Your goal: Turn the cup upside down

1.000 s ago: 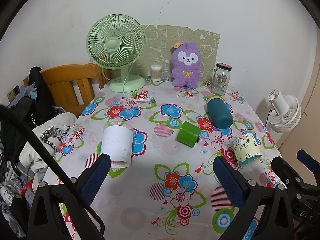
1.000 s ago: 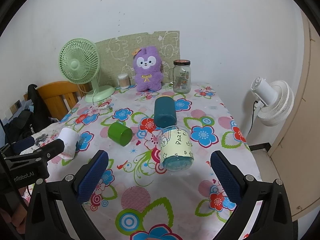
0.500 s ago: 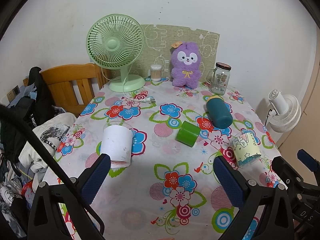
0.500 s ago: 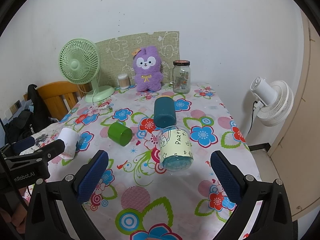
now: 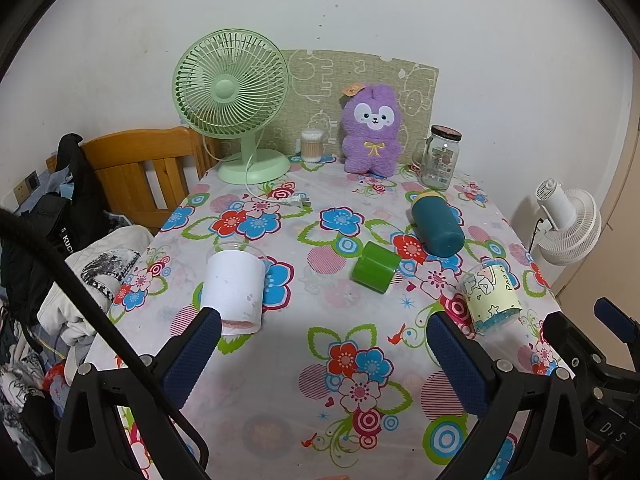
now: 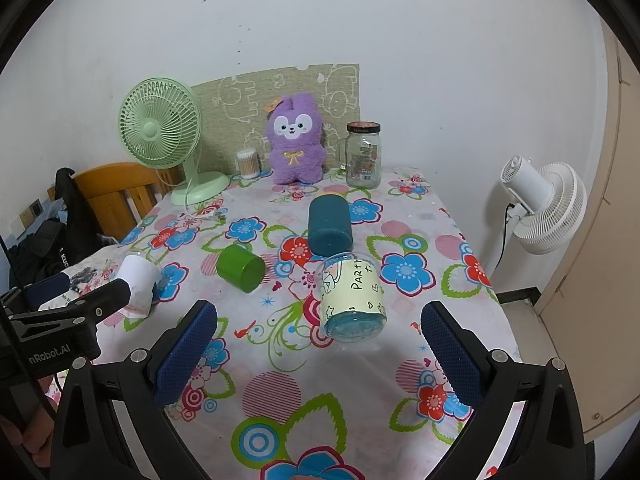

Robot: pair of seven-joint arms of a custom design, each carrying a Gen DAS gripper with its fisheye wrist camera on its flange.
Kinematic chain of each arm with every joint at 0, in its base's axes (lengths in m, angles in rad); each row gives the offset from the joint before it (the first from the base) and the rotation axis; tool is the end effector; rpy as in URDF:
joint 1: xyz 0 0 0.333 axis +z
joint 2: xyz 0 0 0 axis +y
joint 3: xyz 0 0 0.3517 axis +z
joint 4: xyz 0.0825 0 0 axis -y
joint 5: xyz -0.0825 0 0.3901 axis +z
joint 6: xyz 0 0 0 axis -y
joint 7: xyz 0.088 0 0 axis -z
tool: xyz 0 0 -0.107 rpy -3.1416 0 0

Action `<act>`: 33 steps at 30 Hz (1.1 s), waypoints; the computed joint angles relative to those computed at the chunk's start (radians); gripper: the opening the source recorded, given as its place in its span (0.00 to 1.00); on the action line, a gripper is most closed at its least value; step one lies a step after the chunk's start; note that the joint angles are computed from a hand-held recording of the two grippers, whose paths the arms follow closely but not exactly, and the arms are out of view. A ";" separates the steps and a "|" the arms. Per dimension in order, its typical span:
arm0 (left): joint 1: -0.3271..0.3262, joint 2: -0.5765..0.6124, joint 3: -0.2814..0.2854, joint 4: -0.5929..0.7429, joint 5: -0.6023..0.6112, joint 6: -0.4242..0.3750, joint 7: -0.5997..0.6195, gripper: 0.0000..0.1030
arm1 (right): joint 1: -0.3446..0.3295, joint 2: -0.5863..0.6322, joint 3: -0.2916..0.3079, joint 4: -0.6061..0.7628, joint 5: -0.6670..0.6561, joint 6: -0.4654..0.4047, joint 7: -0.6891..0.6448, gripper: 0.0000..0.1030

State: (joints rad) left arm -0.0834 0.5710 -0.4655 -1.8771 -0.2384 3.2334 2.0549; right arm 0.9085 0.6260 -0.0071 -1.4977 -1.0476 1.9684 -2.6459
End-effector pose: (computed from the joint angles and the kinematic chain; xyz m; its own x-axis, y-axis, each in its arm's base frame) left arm 0.6398 -0.3039 0.3509 -0.5907 -0.8055 0.0463 -0.5517 0.3614 -0.7516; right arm 0.4995 0.5428 0.3434 -0.5717 -0.8176 -0.0693 -0.4544 0.3858 -0.8029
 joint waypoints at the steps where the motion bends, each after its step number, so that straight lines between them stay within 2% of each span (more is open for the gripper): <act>1: 0.002 -0.001 -0.002 -0.001 0.000 0.000 0.000 1.00 | 0.000 0.000 0.000 0.000 0.000 0.001 0.000 1.00; 25: 0.003 -0.005 -0.002 -0.005 0.002 -0.005 -0.003 1.00 | -0.002 -0.002 0.000 -0.001 0.002 0.004 -0.004 1.00; 33: -0.067 0.007 0.067 0.030 -0.006 -0.036 -0.025 1.00 | -0.018 -0.014 0.003 -0.021 0.011 0.022 -0.008 1.00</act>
State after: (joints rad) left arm -0.1504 0.5776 -0.3986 -1.8473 -0.2445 3.1975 2.0296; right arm 0.8907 0.6123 -0.0046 -1.5186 -1.0365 1.9903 -2.6540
